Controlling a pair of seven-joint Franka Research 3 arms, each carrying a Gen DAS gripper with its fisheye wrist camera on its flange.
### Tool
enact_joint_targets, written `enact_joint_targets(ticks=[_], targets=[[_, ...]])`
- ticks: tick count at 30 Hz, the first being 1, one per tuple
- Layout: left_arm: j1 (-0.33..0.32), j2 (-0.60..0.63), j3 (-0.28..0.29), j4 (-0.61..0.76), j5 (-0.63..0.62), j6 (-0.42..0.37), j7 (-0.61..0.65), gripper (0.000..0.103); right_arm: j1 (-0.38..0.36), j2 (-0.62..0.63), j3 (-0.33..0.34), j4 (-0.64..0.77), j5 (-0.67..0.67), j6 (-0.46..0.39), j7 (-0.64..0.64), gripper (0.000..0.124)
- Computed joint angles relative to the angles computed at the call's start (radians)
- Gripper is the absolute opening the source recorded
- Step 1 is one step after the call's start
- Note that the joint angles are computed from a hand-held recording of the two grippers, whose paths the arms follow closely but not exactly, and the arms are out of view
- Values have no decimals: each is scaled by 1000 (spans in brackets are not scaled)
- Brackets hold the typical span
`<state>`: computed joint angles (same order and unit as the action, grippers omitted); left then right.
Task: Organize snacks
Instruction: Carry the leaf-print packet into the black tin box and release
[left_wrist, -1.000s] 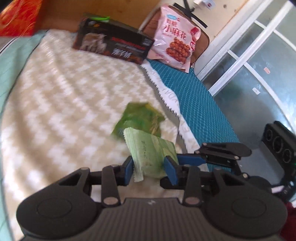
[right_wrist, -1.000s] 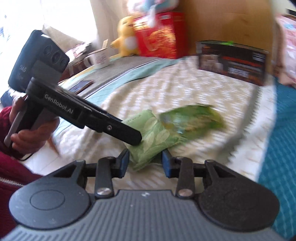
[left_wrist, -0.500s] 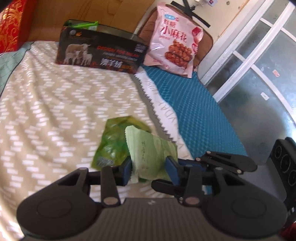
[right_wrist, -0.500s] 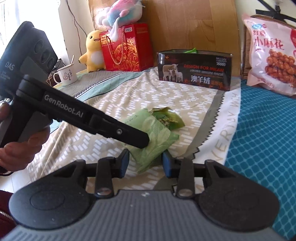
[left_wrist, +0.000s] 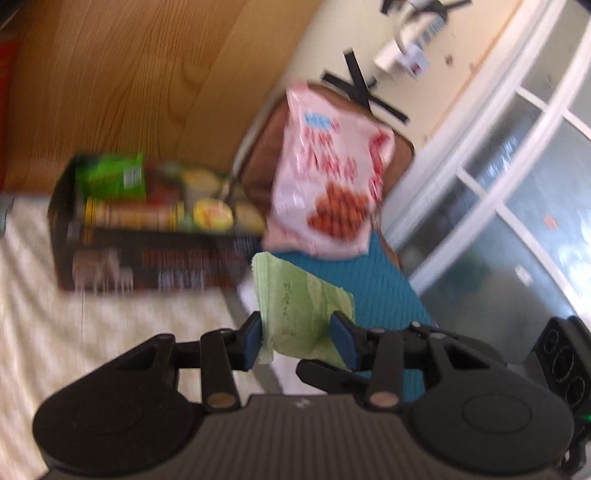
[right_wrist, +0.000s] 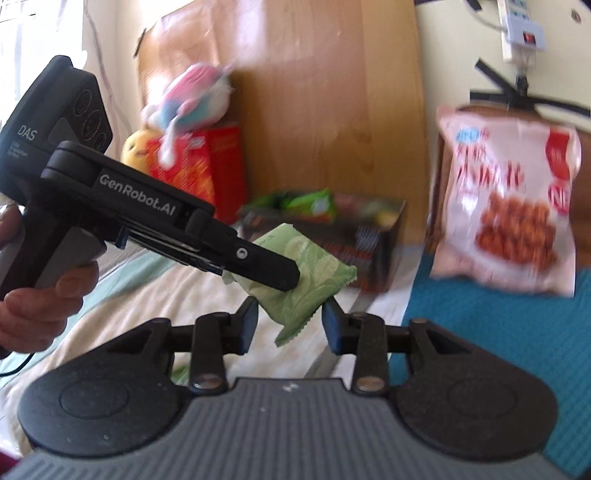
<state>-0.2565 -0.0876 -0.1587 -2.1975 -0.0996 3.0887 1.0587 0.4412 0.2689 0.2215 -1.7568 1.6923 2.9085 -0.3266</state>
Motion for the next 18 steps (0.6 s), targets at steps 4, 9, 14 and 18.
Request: enact_joint_targets(ticks=[4,9,14,18], targets=[[81,105,-5,127,194,-3,-140,41,22,178,-8,236,-214,35,223,40],[101,226,46,257,394,-20,-318,41,99,403,-97,528,-559,10,602,41],[119,296,50,324,407,-54,-357,51,140,519,-143,658,-730,46,764,48],[103,268,70,284,464,-36,-410,57,38,458,12,557,-671,111,656,52]])
